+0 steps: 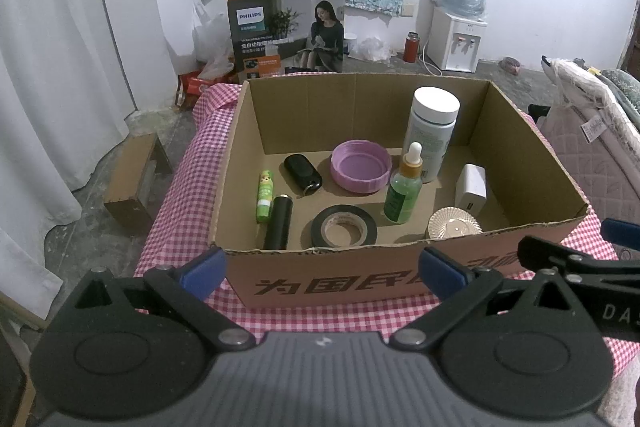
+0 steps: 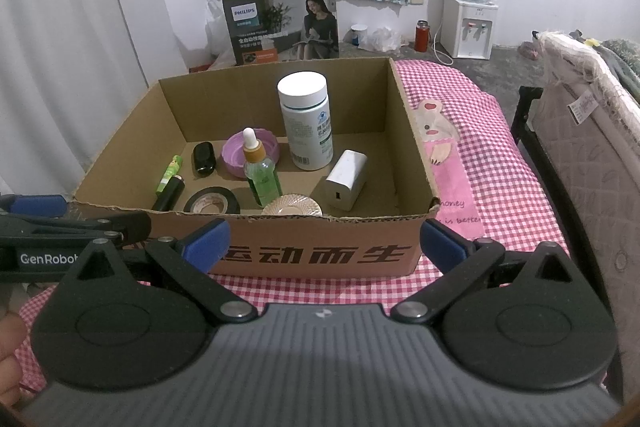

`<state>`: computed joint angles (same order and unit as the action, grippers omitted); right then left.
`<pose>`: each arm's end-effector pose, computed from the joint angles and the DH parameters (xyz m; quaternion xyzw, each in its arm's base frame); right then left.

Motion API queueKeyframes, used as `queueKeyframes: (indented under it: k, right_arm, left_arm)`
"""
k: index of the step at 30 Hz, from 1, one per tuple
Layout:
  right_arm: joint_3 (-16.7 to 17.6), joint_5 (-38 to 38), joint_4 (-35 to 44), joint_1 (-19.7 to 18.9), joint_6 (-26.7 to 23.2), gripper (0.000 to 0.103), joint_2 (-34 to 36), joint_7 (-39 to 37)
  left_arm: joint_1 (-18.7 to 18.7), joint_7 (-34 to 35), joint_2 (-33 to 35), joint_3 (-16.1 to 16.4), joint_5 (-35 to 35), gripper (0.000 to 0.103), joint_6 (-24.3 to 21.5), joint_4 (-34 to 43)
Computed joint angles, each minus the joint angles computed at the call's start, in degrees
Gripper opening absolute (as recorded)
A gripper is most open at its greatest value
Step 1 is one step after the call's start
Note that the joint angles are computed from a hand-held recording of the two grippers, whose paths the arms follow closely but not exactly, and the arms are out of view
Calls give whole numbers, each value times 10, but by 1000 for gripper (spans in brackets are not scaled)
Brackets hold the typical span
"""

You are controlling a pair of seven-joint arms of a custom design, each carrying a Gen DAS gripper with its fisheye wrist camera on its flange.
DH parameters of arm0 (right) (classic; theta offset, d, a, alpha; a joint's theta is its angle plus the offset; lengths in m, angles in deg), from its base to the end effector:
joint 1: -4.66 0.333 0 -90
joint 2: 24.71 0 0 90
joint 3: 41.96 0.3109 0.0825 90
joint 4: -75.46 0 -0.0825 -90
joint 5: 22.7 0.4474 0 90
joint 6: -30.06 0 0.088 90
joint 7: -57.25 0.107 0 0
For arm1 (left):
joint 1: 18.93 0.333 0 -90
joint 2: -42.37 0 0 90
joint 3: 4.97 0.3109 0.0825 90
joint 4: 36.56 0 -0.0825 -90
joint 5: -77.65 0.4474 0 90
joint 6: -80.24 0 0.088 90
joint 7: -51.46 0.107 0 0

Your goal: Organize rigid objects

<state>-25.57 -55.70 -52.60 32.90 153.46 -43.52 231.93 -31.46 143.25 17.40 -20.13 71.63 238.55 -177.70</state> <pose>0.3968 0.3710 0.5028 -0.5111 0.7996 -0.2453 0.1981 0.4605 -0.2434 0.4984 -0.4971 0.7919 -0.2893 0.2053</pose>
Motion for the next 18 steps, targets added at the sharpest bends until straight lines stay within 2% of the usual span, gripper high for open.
queueKeyframes:
  k: [18]
  right_arm:
    - [0,-1,3,1,-5,102,0,-3]
  left_arm:
    - [0,1,-1,1,-1,103,0,-1]
